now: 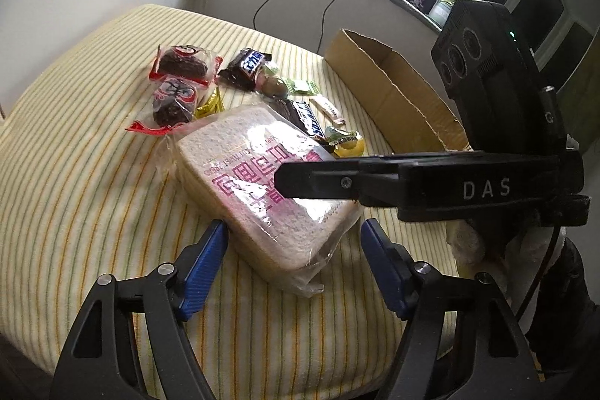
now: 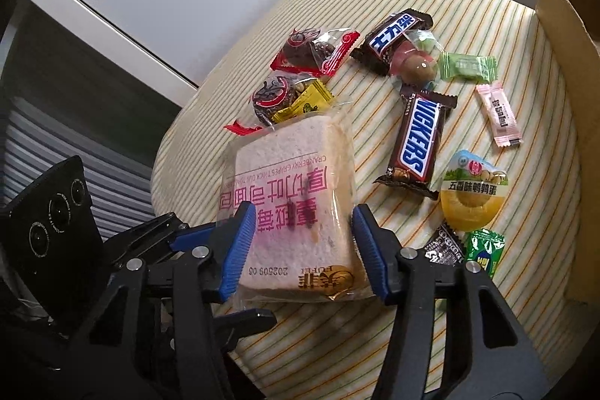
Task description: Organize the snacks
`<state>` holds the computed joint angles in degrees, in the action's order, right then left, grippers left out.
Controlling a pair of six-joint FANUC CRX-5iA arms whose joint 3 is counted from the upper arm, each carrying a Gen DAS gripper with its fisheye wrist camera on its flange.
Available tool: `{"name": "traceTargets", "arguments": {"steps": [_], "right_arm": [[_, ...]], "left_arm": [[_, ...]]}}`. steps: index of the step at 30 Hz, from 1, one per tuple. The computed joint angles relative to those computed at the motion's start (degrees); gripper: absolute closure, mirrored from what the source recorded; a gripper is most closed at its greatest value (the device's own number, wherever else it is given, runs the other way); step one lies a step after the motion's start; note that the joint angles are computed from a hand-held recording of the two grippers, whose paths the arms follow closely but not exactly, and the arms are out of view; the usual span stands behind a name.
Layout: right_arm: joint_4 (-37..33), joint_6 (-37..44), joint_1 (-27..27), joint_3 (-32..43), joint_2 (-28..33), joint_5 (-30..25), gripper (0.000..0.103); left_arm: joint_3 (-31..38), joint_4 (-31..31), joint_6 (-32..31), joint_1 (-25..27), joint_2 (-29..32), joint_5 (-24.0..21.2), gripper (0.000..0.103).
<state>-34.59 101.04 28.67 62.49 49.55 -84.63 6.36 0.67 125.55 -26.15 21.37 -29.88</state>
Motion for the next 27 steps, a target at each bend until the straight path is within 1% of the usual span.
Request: {"name": "traceTargets", "arguments": {"steps": [2, 9, 14, 20, 27], "right_arm": [[-0.1, 0.4, -0.1, -0.5, -0.5, 0.0, 0.048], [-0.5, 1.8, 0.2, -5.0, -3.7, 2.9, 0.048], [-1.4, 3.3, -0.9, -7.6, -6.6, 4.8, 0.048], [-1.5, 4.0, -2.1, -9.9, -9.6, 7.3, 0.048], [-1.2, 4.1, -4.5, -11.5, -12.0, 9.9, 0.048]], "left_arm": [[0.8, -1.6, 1.1, -0.3, 0.1, -0.8, 0.031], [3.1, -6.3, 3.9, -1.2, -0.5, -2.6, 0.031], [5.8, -9.0, 4.4, -1.9, -0.3, -3.4, 0.031], [10.0, -9.9, 2.3, -2.5, 1.5, -3.8, 0.031], [17.3, -8.5, -3.0, -3.1, 6.2, -4.6, 0.031]]}}
